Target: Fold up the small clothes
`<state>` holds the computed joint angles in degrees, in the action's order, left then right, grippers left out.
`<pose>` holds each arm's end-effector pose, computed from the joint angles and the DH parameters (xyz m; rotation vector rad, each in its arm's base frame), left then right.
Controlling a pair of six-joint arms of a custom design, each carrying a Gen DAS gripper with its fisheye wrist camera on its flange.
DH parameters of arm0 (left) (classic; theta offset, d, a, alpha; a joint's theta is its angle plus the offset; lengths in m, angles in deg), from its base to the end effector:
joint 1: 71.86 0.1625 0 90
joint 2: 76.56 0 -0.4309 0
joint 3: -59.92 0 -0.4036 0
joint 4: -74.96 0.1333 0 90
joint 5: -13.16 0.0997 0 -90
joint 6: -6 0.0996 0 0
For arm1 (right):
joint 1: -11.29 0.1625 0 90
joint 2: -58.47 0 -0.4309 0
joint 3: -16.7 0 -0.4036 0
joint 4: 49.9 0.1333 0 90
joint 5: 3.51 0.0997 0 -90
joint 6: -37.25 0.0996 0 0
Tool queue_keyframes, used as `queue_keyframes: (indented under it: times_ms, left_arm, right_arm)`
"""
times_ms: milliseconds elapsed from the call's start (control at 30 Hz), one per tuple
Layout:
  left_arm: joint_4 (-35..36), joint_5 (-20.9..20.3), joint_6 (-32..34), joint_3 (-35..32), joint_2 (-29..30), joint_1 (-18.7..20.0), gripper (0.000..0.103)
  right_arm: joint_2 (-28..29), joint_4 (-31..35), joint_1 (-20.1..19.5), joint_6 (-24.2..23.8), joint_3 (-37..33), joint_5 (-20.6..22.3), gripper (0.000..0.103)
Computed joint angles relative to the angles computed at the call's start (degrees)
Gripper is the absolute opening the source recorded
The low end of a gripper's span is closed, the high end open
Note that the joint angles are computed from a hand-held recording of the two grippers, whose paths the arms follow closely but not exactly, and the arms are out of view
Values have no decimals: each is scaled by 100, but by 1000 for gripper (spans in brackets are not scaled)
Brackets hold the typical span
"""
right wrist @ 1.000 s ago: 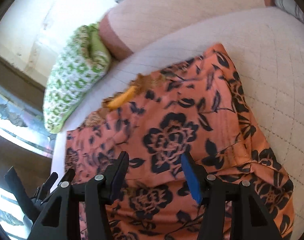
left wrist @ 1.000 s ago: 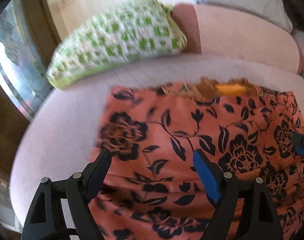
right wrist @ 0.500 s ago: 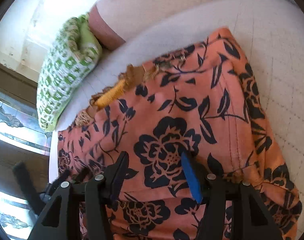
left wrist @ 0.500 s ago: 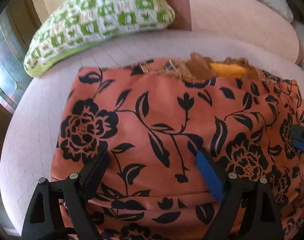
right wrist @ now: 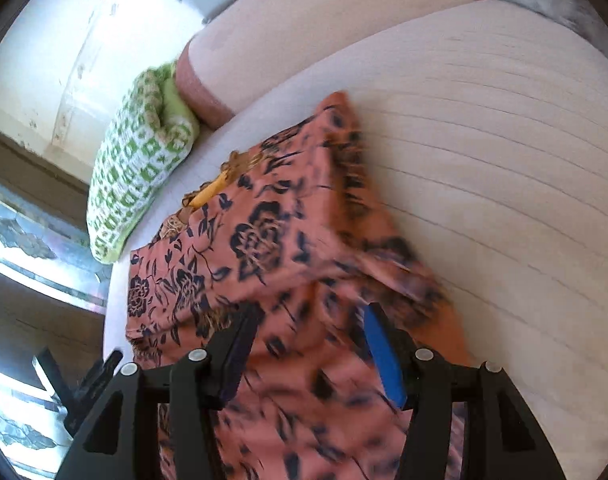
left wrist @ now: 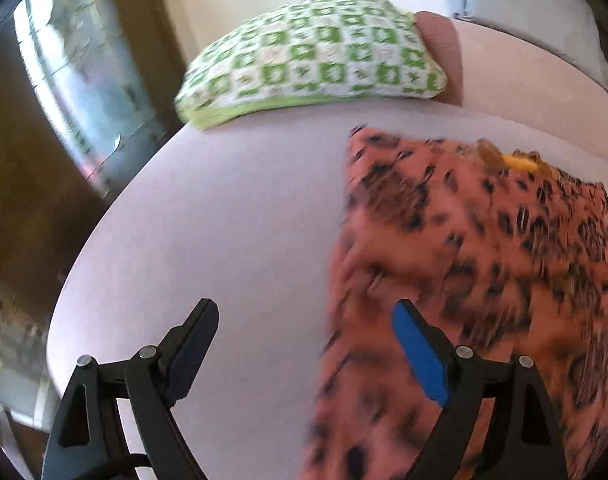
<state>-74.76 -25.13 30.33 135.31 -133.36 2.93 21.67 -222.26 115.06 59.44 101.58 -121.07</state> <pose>0.0114 -0.7639 0.4135 0.3510 2.1055 -0.7045 0.2625 -0.7046 0.1035 -0.4018 -2.6771 0.9962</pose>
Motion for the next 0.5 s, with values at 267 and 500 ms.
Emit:
queue_keyframes:
  times_ms: [267,500]
  left_arm:
    - [1967,-771,-1142,763,-1265,249,86]
    - [2698,-1103,-1220,787,-1463,271,58]
  right_arm:
    - [-1107,-725,-18,758,2090,258,63]
    - [-1417,-363,-105,1100,2600,372,63]
